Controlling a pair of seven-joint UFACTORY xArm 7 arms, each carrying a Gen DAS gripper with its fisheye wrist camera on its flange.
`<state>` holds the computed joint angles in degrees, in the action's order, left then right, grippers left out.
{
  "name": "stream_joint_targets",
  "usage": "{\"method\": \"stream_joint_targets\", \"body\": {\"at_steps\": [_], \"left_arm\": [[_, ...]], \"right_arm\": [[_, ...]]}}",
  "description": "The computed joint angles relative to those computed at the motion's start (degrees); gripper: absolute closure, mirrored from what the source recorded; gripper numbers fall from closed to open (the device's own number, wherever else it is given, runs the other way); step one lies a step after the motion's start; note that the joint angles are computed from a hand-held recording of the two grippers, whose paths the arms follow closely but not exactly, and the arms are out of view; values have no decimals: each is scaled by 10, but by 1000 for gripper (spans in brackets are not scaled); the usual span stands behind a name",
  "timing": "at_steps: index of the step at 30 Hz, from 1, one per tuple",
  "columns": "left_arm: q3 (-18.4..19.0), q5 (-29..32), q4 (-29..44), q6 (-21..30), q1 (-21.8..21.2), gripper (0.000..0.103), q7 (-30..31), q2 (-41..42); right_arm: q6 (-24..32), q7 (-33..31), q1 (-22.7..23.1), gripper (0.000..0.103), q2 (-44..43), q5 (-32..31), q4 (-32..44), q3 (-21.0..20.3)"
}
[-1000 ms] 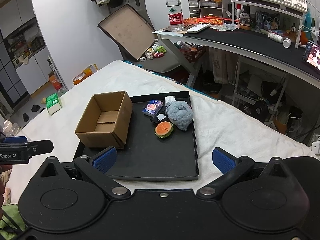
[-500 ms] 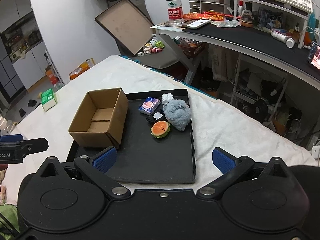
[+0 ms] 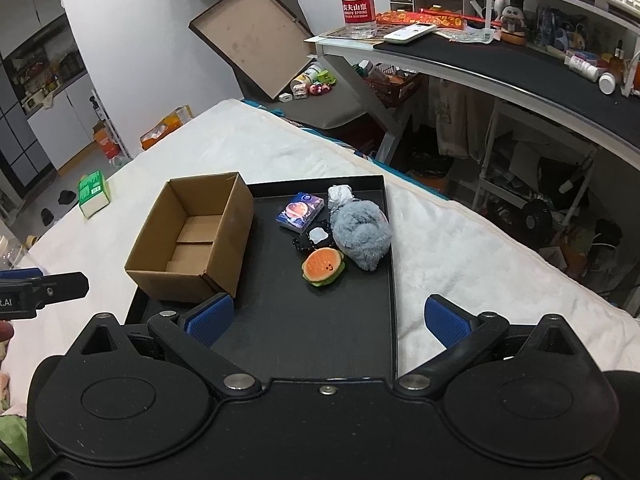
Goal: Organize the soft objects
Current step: 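Move the right tool toward the grey fluffy plush on the tray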
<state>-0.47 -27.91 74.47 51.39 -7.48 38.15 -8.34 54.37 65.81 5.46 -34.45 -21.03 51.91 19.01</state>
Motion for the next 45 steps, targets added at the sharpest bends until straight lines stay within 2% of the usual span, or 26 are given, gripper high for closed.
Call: {"method": "stream_joint_targets", "body": {"at_steps": [7,19,23,30,34,39,43,45], "left_arm": [[-13,35,19,-29,0,1,-35,35],[-34,61,109,-6,4,1,-63,123],[-40,84,145,5,4,2,-91,159],[-45,115,205,24,8,3,-125,216],[-47,124,234,33,14,5,-138,245],[-47,141,271,48,17,14,-153,282],[-48,151,304,57,20,20,-159,314],[-46,163,325,71,18,29,-167,333]], "right_arm": [[-28,-14,-6,0,12,1,-14,-20],[-56,-42,-25,0,49,20,-11,-59],[-56,-66,-28,0,74,23,7,-71],[-85,-107,-36,0,122,9,28,-91],[-83,-122,-39,0,151,-2,43,-95],[-90,-156,-28,0,188,22,55,-115],[-104,-166,-28,0,217,2,63,-116],[-106,-168,-27,0,233,-6,68,-118]]}}
